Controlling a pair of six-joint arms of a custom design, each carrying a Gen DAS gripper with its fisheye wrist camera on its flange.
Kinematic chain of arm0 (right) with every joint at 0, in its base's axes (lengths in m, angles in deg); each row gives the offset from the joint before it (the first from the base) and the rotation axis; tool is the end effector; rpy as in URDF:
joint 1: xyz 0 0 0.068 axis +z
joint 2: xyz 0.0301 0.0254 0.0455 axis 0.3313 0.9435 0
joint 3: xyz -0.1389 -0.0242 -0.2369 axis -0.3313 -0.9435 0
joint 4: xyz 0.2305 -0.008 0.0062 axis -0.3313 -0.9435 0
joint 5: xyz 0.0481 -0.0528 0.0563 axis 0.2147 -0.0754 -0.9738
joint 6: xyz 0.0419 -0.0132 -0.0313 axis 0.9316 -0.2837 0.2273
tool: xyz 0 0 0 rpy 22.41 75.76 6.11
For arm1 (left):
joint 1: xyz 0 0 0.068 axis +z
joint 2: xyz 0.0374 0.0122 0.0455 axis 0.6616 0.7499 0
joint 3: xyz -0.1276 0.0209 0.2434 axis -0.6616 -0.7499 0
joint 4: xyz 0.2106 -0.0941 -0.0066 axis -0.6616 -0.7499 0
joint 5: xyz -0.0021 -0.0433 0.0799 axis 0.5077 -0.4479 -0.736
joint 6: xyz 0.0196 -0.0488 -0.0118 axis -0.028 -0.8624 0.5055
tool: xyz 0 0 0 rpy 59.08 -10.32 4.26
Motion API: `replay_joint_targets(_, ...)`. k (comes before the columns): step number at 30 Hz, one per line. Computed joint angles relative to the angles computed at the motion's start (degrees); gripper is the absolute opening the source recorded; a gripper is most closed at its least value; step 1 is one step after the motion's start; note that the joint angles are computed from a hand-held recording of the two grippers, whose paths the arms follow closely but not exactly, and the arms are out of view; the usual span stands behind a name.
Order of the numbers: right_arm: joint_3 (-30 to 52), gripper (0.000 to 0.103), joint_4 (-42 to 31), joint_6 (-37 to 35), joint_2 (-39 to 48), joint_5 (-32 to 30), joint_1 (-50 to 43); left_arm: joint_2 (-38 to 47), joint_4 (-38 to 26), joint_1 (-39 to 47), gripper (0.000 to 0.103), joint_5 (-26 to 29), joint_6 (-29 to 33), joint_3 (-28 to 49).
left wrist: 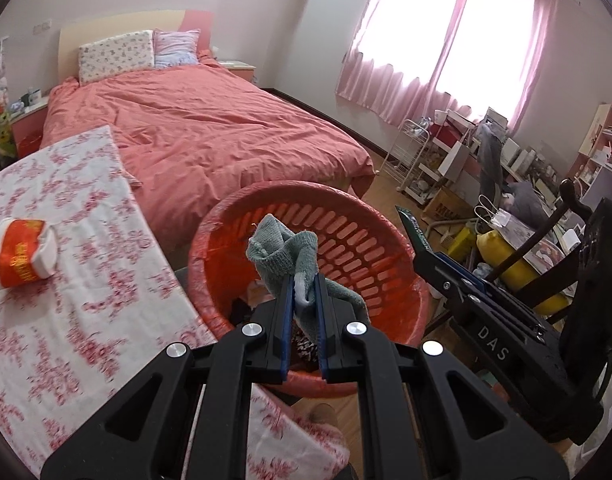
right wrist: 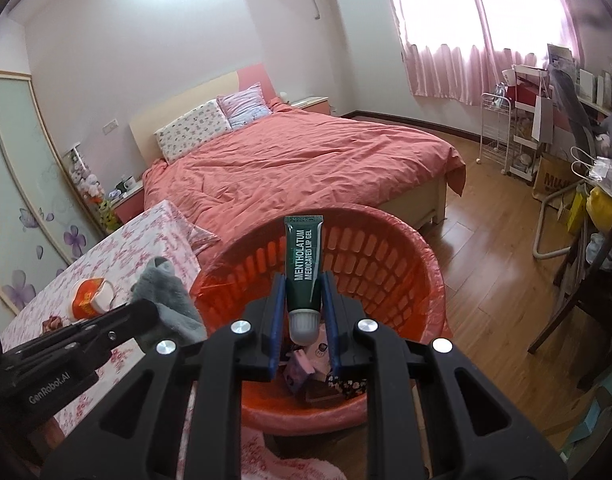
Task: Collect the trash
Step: 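Open both tools over the basket to drop the sock and lip balm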
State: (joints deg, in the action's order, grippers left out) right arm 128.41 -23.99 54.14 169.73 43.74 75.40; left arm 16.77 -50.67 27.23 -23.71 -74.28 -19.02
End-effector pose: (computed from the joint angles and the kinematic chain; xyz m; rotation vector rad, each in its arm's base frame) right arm 0.2039 0.2607 0.1483 0.3636 2.1820 0.2011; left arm 0.2279 -0.0689 0.1693 0.3702 2.3185 -0.5219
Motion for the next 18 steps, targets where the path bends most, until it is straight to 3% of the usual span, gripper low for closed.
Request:
replay_joint_targets(8, -1.4, 0.02, 6.4, -3.2, 2.0, -3.2, -4.3, 8.0, 2.1, -1.3, 0.011, 0.3, -1.0, 3.5)
replay_joint_targets(13, -2.2, 0.037, 9.4, -3.6, 3.6, -5.2, -7.0, 10.7, 2.2, -0.4, 0.038, -0.8, -1.2, 4.3)
replay_joint_targets(18, -2.7, 0.043, 9.2, -1.7, 5.0, -5.5, -6.8, 10.2, 0.9, 1.9, 0.04, -1.7, 0.1, 3.4)
